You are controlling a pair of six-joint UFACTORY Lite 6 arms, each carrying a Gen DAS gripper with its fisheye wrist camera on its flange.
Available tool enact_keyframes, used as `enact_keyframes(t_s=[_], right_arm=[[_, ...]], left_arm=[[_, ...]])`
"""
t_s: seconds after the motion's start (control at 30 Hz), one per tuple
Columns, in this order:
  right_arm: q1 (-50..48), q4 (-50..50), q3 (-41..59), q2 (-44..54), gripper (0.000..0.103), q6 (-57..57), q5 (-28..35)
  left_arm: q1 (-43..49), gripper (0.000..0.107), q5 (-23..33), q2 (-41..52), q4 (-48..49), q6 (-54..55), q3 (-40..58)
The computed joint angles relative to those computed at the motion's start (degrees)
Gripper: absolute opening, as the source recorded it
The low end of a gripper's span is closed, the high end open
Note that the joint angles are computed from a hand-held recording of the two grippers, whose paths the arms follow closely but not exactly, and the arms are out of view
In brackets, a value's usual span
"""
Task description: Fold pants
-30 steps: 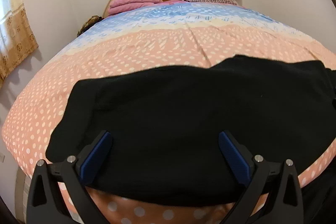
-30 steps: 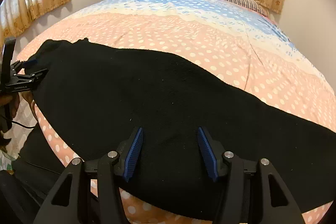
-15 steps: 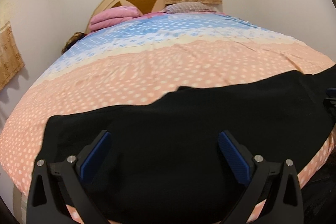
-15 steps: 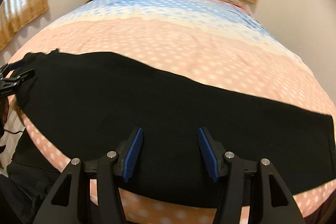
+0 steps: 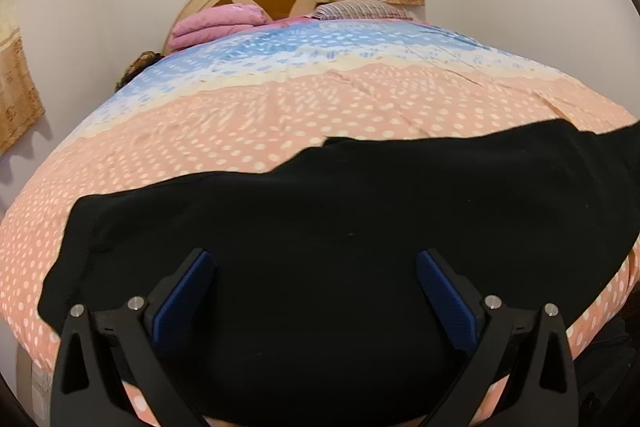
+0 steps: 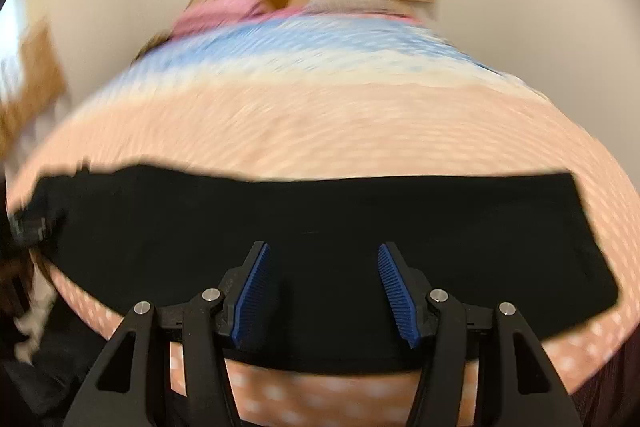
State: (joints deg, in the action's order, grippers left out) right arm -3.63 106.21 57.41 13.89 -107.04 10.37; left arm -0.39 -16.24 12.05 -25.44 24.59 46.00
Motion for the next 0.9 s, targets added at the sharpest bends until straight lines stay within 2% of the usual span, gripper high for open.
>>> enact_keyframes(t_s=[0.2,0.33,0.43,0.57,0.8,0.9], right_arm=[[-22.5,-10.1,-4.0,-5.8,0.058,12.4,16.2],[-31.7,-14.3,-1.1,-2.2,0.058,19.5,23.9],[-33.7,-16.4,1.9,1.4,0.058,22.8,27.0],[-32.4,-18.1,3.6,4.3,0.058,24.7,26.0],[-33.4,-16.8,2.4,6.1,0.058,22.0,31.4],[-33.0,-12.5,1.4,7.3,0.057,17.7,32.5]], left_arm=[[0.5,0.103,-0.8,-0.9,-2.8,1.5,-0.4],[0.9,0.103,-1.8,-0.3,-6.9,5.6,0.0],[2.0,0.103,-1.1,0.2,-5.8,4.3,0.3],[2.0,0.103,-1.3,0.7,-5.4,4.3,0.2],[3.8,0.103,-0.9,0.8,-2.5,1.8,0.3],[5.8,0.103,-0.3,1.9,1.2,-1.7,1.0]])
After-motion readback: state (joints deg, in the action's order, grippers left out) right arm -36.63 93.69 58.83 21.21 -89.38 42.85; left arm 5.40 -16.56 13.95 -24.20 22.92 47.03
